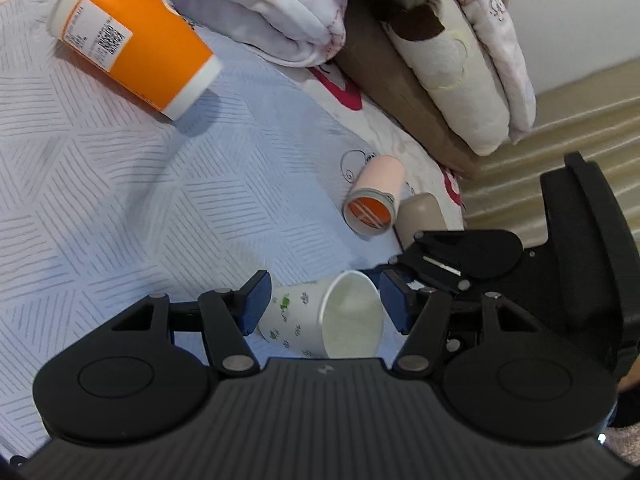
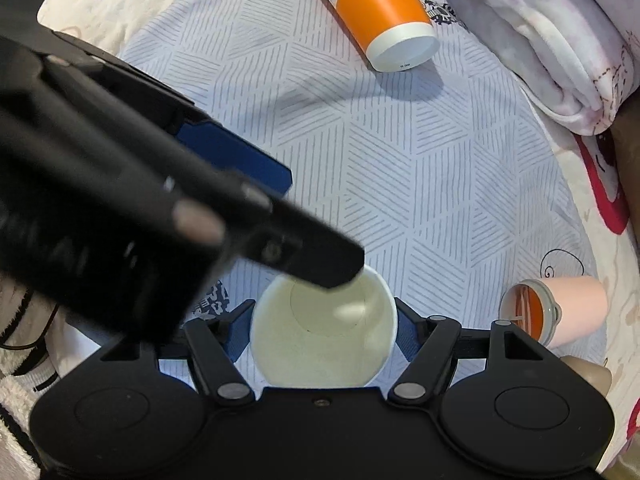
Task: Flip cup upright
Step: 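Lift the white cup and rotate it mouth-up with the left gripper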
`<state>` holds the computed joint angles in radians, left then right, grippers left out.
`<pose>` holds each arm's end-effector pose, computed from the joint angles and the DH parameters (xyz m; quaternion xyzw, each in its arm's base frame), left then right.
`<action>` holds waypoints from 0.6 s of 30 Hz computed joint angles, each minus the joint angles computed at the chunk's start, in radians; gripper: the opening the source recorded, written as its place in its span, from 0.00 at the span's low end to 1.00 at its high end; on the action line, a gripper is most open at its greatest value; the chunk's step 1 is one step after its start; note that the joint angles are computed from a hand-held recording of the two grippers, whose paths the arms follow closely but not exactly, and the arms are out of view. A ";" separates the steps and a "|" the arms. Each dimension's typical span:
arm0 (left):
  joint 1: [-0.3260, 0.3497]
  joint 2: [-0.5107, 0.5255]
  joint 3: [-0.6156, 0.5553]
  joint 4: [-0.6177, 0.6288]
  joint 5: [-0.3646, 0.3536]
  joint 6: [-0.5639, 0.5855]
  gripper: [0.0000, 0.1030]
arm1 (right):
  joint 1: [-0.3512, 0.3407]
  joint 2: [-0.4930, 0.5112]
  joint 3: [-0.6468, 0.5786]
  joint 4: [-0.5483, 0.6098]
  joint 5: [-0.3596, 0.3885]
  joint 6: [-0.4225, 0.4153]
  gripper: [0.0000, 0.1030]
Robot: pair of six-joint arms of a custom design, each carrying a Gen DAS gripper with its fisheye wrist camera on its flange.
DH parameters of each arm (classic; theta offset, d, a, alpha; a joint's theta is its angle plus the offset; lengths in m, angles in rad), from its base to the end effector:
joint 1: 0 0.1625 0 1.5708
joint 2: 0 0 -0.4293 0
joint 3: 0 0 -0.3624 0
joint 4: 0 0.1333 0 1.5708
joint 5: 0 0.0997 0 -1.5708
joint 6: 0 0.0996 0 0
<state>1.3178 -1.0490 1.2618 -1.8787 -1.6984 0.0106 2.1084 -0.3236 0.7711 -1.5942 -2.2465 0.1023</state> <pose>-0.0526 -0.6855 0.3693 -0.1340 -0.9878 0.0394 0.0690 0.4669 -0.6445 0.0303 0.2673 -0.8855 -0.0866 0.3700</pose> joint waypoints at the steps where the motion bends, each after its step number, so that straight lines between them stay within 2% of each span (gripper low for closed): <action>1: 0.001 0.000 0.001 0.002 -0.003 -0.002 0.57 | 0.002 -0.003 0.005 -0.008 -0.002 -0.003 0.74; 5: 0.003 -0.004 0.001 0.015 -0.001 0.005 0.57 | 0.010 -0.025 0.046 -0.055 -0.016 -0.017 0.84; 12: -0.016 -0.024 0.010 0.020 0.020 0.040 0.57 | 0.033 -0.073 0.130 -0.127 -0.044 -0.022 0.86; 18: -0.068 -0.074 0.041 0.013 0.090 0.102 0.59 | 0.095 -0.140 0.296 -0.321 -0.143 -0.058 0.90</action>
